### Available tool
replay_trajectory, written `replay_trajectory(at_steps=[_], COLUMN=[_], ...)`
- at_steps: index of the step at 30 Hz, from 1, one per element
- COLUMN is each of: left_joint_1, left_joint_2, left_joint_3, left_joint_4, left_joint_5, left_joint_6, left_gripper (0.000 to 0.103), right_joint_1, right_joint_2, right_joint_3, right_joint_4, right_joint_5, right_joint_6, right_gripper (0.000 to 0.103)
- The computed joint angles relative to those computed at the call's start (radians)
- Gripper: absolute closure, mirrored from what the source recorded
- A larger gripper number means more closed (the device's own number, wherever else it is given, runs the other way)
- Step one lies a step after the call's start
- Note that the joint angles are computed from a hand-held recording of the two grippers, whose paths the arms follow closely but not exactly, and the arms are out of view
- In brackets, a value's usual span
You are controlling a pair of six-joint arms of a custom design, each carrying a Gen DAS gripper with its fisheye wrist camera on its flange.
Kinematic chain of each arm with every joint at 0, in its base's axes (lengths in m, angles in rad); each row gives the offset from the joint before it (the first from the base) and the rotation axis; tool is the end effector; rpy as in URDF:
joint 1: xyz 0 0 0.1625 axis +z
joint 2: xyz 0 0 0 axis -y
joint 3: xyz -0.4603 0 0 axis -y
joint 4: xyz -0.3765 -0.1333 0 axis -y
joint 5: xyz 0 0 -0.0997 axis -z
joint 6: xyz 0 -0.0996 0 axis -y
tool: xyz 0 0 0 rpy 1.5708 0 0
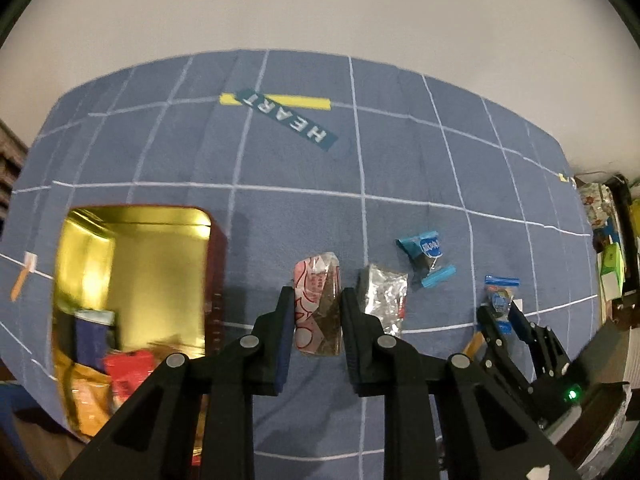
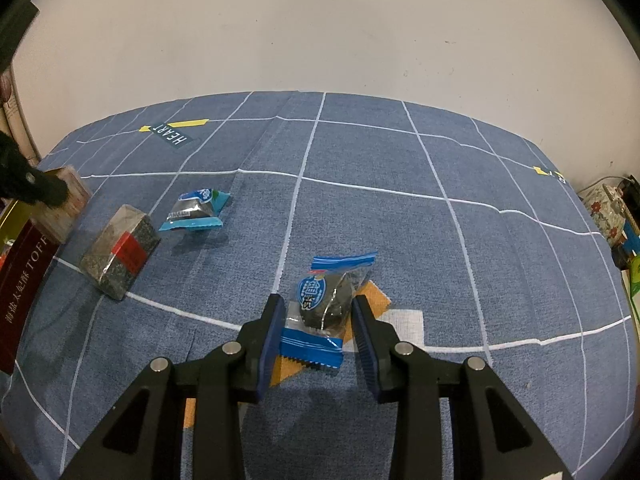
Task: Organize snacks
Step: 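Carry the pink-wrapped pastry with left gripper into the tin and lower it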
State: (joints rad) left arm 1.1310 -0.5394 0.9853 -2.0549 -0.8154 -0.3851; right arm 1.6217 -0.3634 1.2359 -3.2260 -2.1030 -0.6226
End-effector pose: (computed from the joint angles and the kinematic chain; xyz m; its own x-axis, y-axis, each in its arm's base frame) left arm -0.1740 -0.8432 0.1679 -0.7806 -0.0744 -0.6206 0.1426 0.9455 -0.2928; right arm 0.1235 -0.7983 0.0472 -0.6929 -0.1582 0.7035 -0.5418 0.7581 -0.3631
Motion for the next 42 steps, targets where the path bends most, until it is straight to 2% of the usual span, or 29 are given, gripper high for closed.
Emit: replay_trajectory(at_steps=[3,7,8,15,24,29,34,42], left_joint_1=[-0.005,-0.010,-0.007,0.034,0.102,0.126,0.149,0.170], left_joint_2=[-0.038,-0.081,-0.093,-0.138,-0.146,-0.132,-0.116,-0.094], left_joint_3=[0.032,0.074,0.082,0.100,0.068,0.045,0.014,-0.016], left_joint_4=[-0.016,-0.042,-0.040,0.002,0.107,0.141,0.160,0.215], left_joint_5=[0.023,0.105,0.135,0.206,0.219,0.229,0.209,0.243], left_joint_6=[0.017,0.038,0.035,-0.009,-0.071,-0.075,-0.068,-0.063], left_gripper=[0.083,0.083,0.083,0.083,0.083,0.083,0.083,0.083], right_joint_1=[0.000,0.000,0.000,0.000,-0.001,-0.001,-0.001,-0.001], right_joint_2=[0.000,0.000,0.000,0.002,0.000,0.000,0.000,0.001], right_joint_3=[0.000,0.000,0.000,-0.001,0.000,0.001,0.001,0.001], right_joint_4=[0.000,0.000,0.000,-0.003,-0.003,-0.004,-0.005,-0.006], right_joint_5=[0.000,0.001,0.001,0.000,0.000,0.001,0.001,0.001], right_joint_6=[0.000,-0.001,-0.001,-0.002,-0.006,-0.006,-0.007,-0.008], right_gripper=[0.067,0.067,0.067,0.067,0.066,0.066,0.066,0.066])
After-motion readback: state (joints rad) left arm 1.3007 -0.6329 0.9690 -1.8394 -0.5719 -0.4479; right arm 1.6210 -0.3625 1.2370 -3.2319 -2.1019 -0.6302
